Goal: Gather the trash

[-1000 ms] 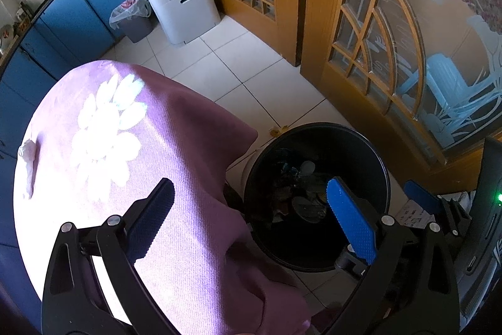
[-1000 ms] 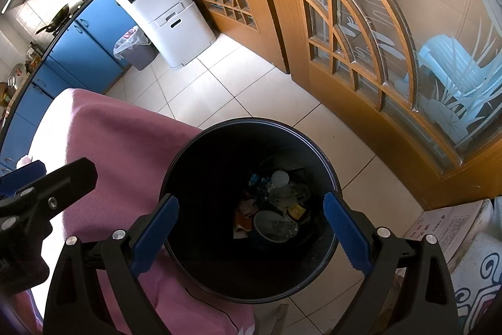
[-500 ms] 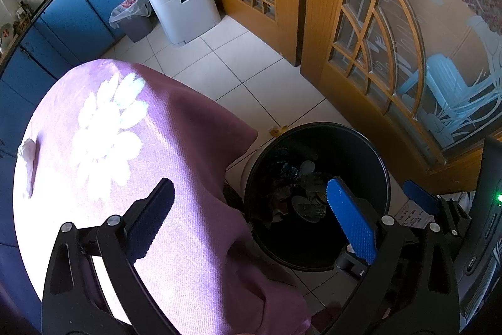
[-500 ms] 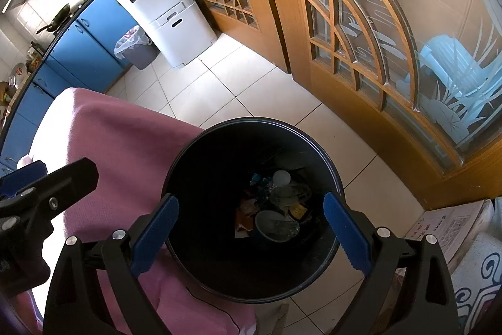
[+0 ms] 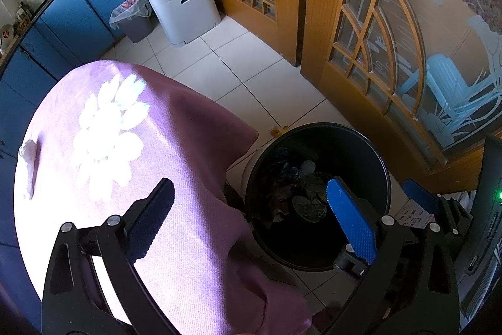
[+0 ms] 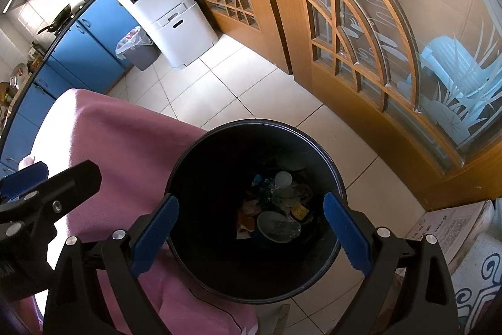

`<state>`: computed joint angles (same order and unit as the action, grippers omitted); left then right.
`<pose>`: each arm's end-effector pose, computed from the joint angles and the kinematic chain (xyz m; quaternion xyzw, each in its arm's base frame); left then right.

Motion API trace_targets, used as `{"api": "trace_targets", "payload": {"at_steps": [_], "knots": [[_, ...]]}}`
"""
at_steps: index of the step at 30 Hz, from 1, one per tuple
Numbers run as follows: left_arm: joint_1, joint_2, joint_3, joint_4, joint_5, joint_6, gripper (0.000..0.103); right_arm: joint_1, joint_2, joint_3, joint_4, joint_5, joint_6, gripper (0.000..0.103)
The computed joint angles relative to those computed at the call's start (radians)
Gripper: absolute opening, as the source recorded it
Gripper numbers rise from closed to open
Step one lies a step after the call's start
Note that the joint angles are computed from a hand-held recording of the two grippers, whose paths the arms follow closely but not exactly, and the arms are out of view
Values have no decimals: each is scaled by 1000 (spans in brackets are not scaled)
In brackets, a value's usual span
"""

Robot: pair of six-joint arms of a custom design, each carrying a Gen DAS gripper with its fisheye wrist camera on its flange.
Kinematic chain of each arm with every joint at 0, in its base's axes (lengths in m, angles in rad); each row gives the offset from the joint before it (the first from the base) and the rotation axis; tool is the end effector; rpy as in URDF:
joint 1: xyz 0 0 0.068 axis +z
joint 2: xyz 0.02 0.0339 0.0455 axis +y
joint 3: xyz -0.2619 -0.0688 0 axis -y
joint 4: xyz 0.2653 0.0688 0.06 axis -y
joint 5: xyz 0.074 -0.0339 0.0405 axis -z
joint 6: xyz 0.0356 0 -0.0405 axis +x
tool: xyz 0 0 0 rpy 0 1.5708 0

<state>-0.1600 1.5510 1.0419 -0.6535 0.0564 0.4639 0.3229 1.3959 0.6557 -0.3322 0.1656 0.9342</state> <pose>0.3148 -0.0528 0.1979 0.3059 0.9299 0.0034 0.2044 0.2512 0.0779 0.1409 0.3101 0.9149 0.0797 0.2459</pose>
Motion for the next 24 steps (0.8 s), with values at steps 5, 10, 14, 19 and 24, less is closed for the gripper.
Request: {"api": "trace_targets", "payload": {"at_steps": [5,10,14,19,24], "knots": [[0,1,3,-4,-2,2,96,2,2,4,-3,1,0,91],[1,2,3,-3,-2,3,96,6,5,7,-1,3,6,91],[0,2,4,-3,-3,1,96,3,3,3,-1,1,2,91],[0,1,2,-3,-1,1,96,3,8,11,-5,0,0,91],[1,-4,-4,11,-9,3,96,4,8,12,-5,2,1,91]]}}
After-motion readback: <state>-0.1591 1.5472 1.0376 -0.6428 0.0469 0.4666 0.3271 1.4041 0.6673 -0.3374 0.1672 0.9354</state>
